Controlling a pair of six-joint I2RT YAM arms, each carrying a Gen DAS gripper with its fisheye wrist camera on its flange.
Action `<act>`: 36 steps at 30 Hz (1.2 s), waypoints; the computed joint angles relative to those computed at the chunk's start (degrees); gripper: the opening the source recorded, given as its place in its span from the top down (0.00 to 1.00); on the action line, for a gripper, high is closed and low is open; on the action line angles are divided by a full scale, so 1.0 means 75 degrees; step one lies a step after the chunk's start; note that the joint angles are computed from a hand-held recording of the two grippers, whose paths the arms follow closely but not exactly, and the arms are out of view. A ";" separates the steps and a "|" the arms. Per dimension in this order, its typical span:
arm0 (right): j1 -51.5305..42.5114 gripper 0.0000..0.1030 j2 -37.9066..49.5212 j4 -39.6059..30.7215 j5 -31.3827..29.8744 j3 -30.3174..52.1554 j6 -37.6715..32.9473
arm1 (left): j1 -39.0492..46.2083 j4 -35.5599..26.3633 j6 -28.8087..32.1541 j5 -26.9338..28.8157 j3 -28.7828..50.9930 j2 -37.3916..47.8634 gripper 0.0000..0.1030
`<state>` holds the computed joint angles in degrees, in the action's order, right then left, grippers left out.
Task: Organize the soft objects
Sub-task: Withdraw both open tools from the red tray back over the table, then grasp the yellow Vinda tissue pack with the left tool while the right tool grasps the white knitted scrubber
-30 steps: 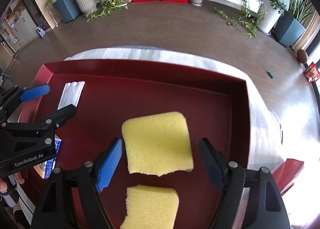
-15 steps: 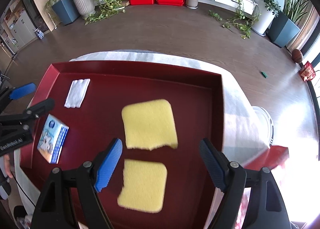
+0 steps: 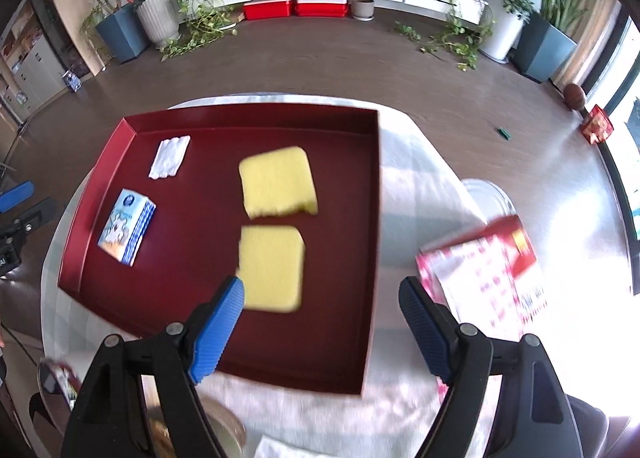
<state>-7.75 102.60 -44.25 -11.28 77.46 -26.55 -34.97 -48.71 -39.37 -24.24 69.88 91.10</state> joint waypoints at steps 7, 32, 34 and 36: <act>-0.0926 0.21 -0.1101 -0.0035 -0.0251 -0.1119 -0.0638 | -0.0917 -0.0800 -0.1346 -0.0470 -0.1055 -0.1280 0.24; -0.4393 0.21 -0.3068 -0.0706 -0.1101 -0.3756 -0.3640 | -0.5101 -0.2344 -0.6341 -0.0366 -0.2644 -0.1704 0.24; -0.4453 0.21 -0.3119 -0.0703 -0.1080 -0.3887 -0.3732 | -0.5321 -0.2277 -0.6565 -0.0302 -0.2665 -0.1620 0.24; -0.4501 0.21 -0.3190 -0.0703 -0.1076 -0.4010 -0.3812 | -0.5468 -0.2244 -0.6674 -0.0239 -0.2645 -0.1545 0.24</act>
